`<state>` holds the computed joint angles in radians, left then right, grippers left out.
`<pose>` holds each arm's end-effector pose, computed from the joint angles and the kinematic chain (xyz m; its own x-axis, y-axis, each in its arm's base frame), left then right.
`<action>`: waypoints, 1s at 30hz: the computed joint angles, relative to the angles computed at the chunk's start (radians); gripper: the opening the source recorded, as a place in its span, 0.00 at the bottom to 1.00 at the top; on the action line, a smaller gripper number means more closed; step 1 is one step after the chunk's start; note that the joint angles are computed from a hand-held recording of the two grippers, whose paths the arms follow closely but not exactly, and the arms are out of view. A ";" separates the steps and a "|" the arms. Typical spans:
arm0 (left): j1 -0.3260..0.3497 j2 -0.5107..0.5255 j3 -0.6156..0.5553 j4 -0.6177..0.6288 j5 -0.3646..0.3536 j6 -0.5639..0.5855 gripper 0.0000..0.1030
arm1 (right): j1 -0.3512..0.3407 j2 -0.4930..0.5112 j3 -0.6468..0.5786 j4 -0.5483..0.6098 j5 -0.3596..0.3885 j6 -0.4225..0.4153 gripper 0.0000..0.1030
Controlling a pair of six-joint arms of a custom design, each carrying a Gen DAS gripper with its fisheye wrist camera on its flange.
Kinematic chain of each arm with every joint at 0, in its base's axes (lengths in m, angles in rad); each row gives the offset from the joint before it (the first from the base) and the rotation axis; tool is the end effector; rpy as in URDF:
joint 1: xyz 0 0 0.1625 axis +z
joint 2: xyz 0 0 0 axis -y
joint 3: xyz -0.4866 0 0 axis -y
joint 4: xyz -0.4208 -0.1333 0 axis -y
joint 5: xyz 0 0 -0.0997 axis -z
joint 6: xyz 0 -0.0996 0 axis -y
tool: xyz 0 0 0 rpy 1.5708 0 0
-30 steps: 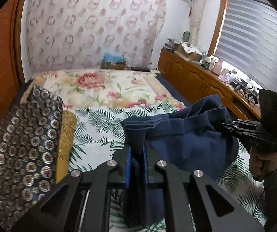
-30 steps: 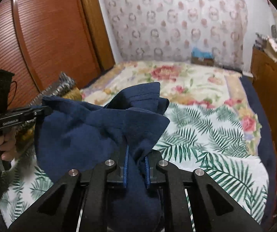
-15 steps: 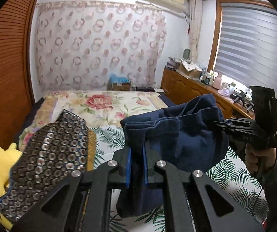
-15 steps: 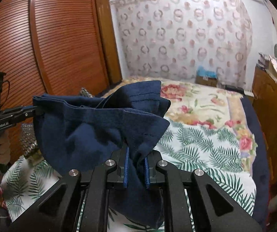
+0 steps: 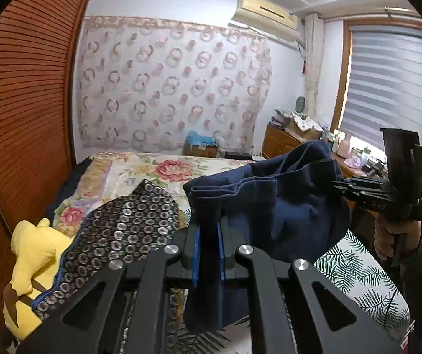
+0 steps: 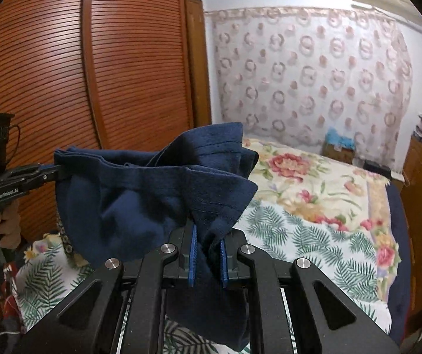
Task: Fold small clothes
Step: 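Carry the lifted shirt with both tools toward the stack of folded clothes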
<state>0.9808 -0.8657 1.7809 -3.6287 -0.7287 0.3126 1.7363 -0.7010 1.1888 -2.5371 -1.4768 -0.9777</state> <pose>-0.2023 -0.6753 0.2627 -0.8148 -0.0780 -0.5745 0.5061 0.3877 -0.7704 0.2853 -0.8422 0.2370 -0.4236 -0.8415 0.3352 -0.8901 0.3180 -0.3265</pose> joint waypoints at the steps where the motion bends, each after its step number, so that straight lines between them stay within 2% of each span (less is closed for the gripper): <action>1: -0.001 -0.003 0.009 -0.018 0.009 0.005 0.07 | 0.004 0.004 -0.003 0.000 0.000 -0.005 0.09; 7: 0.022 -0.024 0.065 -0.103 0.053 -0.025 0.07 | 0.052 0.065 -0.080 0.030 -0.017 -0.046 0.09; 14: 0.073 -0.040 0.138 -0.187 0.051 -0.101 0.07 | 0.124 0.221 -0.256 0.131 -0.091 -0.138 0.09; 18: 0.090 -0.034 0.154 -0.232 0.045 -0.134 0.07 | 0.153 0.317 -0.365 0.191 -0.116 -0.109 0.09; 22: 0.105 -0.021 0.174 -0.357 0.023 -0.172 0.07 | 0.175 0.398 -0.464 0.243 -0.130 -0.109 0.09; 27: 0.115 -0.005 0.175 -0.428 0.057 -0.176 0.07 | 0.194 0.493 -0.608 0.332 -0.131 -0.109 0.09; 30: 0.128 0.005 0.167 -0.387 0.103 -0.209 0.07 | 0.201 0.552 -0.691 0.375 -0.135 -0.113 0.09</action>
